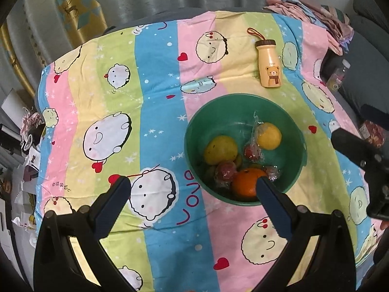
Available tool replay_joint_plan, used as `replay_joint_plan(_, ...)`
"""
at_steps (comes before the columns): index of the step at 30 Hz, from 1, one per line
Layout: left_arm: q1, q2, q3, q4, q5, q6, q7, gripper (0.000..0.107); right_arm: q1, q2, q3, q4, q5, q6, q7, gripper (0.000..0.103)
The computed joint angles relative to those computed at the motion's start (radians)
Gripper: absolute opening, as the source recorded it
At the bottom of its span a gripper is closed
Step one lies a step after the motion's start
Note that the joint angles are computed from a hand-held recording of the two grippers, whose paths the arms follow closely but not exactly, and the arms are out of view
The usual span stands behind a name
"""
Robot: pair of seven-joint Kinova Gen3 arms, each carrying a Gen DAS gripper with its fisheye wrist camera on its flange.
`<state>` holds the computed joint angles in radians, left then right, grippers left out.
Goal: Organize fruits
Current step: 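Withdraw both tools up away from the green bowl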
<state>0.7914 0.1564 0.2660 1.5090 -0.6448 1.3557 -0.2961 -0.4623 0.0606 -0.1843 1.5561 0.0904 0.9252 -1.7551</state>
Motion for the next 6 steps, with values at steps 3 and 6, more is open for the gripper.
replay_joint_plan(3, 0.013, 0.011, -0.001, -0.012, -0.02, 0.022, 0.016, 0.103, -0.001, 0.0, 0.0, -0.003, 0.002, 0.001, -0.003, 0.1)
replay_joint_plan(6, 0.012, 0.01, -0.007, -0.015, -0.022, 0.021, 0.022, 0.103, -0.001, 0.0, 0.0, -0.003, 0.001, 0.002, 0.0, 0.1)
